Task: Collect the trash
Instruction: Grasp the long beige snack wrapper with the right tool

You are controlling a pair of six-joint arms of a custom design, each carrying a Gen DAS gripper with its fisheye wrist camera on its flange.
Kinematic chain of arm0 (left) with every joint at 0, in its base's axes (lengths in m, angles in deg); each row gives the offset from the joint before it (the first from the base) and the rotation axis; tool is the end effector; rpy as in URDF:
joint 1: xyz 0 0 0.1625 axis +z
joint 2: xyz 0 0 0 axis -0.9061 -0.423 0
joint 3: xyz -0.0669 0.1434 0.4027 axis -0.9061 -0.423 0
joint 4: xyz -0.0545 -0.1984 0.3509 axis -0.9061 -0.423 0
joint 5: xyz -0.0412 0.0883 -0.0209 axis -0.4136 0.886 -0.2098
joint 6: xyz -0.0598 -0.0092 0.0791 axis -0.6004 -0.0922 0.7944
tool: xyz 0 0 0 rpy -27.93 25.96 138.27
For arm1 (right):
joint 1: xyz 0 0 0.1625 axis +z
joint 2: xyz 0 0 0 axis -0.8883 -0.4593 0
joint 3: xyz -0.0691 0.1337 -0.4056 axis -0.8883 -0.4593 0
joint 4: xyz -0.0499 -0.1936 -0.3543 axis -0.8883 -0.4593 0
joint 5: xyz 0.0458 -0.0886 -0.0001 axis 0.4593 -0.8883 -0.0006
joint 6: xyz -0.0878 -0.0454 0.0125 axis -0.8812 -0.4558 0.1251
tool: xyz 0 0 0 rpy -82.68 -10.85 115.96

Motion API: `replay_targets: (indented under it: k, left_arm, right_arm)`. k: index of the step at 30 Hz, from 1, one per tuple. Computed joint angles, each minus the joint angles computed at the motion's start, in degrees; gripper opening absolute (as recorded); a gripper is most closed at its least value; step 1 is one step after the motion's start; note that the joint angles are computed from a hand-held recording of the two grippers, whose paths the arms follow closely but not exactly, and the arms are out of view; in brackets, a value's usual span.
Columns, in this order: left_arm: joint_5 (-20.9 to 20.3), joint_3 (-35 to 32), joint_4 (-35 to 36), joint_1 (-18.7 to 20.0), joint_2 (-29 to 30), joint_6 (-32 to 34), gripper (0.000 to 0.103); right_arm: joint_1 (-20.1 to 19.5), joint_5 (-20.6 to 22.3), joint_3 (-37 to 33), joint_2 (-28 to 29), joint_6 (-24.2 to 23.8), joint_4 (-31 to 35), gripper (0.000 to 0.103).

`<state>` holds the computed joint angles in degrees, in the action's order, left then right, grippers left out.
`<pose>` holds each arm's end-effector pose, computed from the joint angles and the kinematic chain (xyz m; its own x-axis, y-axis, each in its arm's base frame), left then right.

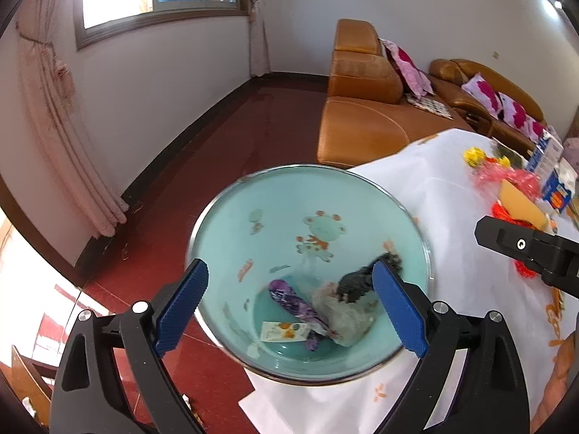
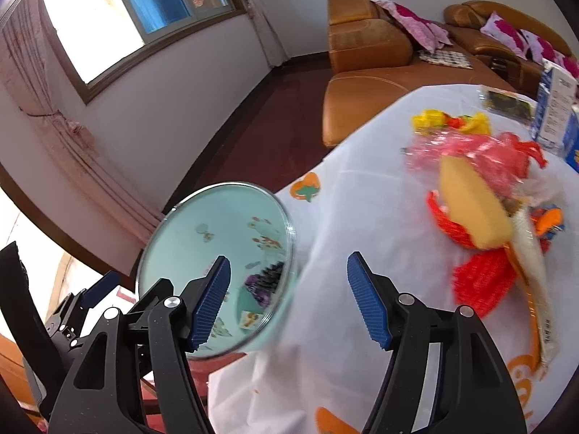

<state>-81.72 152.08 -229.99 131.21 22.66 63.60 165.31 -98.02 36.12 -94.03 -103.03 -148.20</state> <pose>-0.0363 -0.6324 0.1728 -0.6682 -0.3761 -0.6419 0.2883 0.6645 -0.6894 0.2680 -0.7053 -0.0157 -0.8040 -0.4454 0.3941 -0.5719 0.7606 -0.3073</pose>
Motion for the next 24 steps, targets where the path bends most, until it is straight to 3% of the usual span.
replay_targets:
  k: [11, 16, 24]
  left_arm:
    - [-3.8, -1.7, 2.5, -2.4, 2.8, 1.4, 0.09]
    - [-5.4, -3.2, 3.1, -3.4, 4.8, 2.4, 0.09]
    - [-7.7, -5.2, 5.6, -4.5, 7.2, 2.8, 0.09]
  right_arm:
    - [-4.6, -2.2, 8.3, -7.5, -0.9, -8.9, 0.067]
    - [-6.8, -4.1, 11.2, -10.5, -3.5, -12.0, 0.067]
    - [-9.3, -7.3, 10.6, -11.2, -6.0, -11.0, 0.067]
